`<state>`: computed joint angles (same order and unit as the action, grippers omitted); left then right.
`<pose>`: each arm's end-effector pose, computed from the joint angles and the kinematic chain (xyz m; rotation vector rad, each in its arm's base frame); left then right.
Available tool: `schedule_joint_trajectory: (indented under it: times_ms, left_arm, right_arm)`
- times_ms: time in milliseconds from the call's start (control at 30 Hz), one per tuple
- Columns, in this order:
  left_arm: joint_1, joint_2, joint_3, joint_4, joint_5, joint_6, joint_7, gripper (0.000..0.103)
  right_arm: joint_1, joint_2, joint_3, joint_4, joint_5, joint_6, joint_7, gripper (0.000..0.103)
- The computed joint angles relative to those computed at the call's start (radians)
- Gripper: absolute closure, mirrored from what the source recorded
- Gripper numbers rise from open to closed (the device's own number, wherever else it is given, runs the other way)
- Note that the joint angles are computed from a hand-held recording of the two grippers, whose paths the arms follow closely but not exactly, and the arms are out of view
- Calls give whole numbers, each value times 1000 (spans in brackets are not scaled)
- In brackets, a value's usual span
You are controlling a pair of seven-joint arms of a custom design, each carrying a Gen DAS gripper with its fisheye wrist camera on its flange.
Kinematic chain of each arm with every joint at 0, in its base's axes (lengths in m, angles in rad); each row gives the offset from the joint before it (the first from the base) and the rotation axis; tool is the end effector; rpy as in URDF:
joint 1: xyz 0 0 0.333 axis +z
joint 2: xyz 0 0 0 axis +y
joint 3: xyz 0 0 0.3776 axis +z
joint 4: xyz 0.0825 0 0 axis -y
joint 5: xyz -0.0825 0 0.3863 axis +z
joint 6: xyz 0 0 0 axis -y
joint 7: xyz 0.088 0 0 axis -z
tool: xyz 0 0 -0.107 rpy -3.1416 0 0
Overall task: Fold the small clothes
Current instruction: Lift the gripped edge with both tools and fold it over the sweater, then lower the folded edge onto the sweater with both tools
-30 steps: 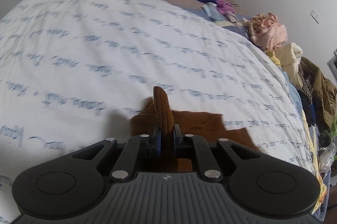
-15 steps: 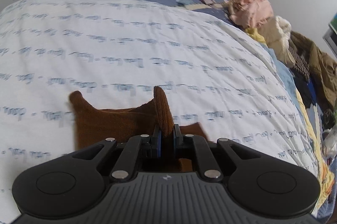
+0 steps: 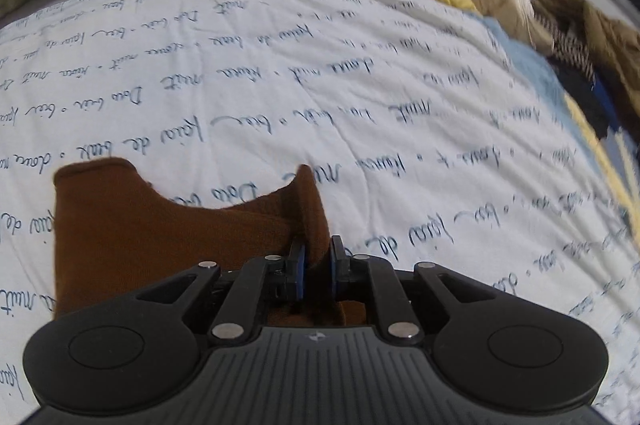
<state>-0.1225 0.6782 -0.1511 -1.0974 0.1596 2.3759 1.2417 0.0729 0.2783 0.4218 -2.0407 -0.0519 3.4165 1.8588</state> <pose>0.8094 -0.1763 0.5426 -1.9576 1.8851 -0.7130 0.5863 0.2889 0.5153 -1.5670 1.3073 -0.4115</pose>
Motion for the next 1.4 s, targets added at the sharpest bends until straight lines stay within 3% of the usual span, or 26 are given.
schedule_joint_trajectory:
  times_ms: [67, 133, 200, 367, 467, 633, 733, 900, 1000, 1100, 1233, 1333, 1400]
  left_arm:
    - [-6, 8, 1, 20, 3, -24, -6, 91]
    - [18, 21, -36, 62, -51, -75, 25, 90]
    - [11, 8, -27, 62, -52, -76, 25, 90]
    - [20, -54, -28, -1, -56, -45, 63, 90]
    - [53, -133, -36, -117, -78, 8, 94, 90]
    - [111, -299, -34, -392, -111, 146, 127, 90]
    - [120, -398, -18, -575, -93, 256, 132, 90]
    - [160, -499, -45, -798, -198, 408, 236, 90]
    - [156, -518, -44, -861, -221, 479, 254, 90]
    - [131, -519, -22, -879, -165, 495, 217, 90]
    - [95, -525, 9, -911, -40, 505, 155, 90]
    - [120, -531, -20, -954, -83, 556, 198, 90]
    - [131, -537, -32, -976, -106, 587, 226, 90]
  right_arm:
    - [-69, 14, 64, -5, -4, -39, 44, 89]
    - [-220, 53, 220, -7, -5, -74, 88, 89]
    - [-358, 105, 370, -18, 3, -71, 105, 89]
    - [-538, 193, 566, -34, -33, -54, 135, 88]
    - [-639, 253, 677, -48, -56, -50, 162, 88]
    - [-742, 354, 811, -49, -97, -98, 151, 87]
    - [-735, 322, 794, -54, -62, -150, 118, 87]
    - [-788, 305, 868, -38, -69, -134, -1, 86]
    - [-664, 302, 774, 91, -45, -135, -64, 86]
    - [-479, 358, 646, 317, -28, -264, -130, 86]
    - [-185, 409, 355, 611, -24, -468, -109, 86]
    - [-64, 384, 157, 654, -25, -562, -6, 92]
    - [-71, 387, 134, 617, -2, -542, 18, 103]
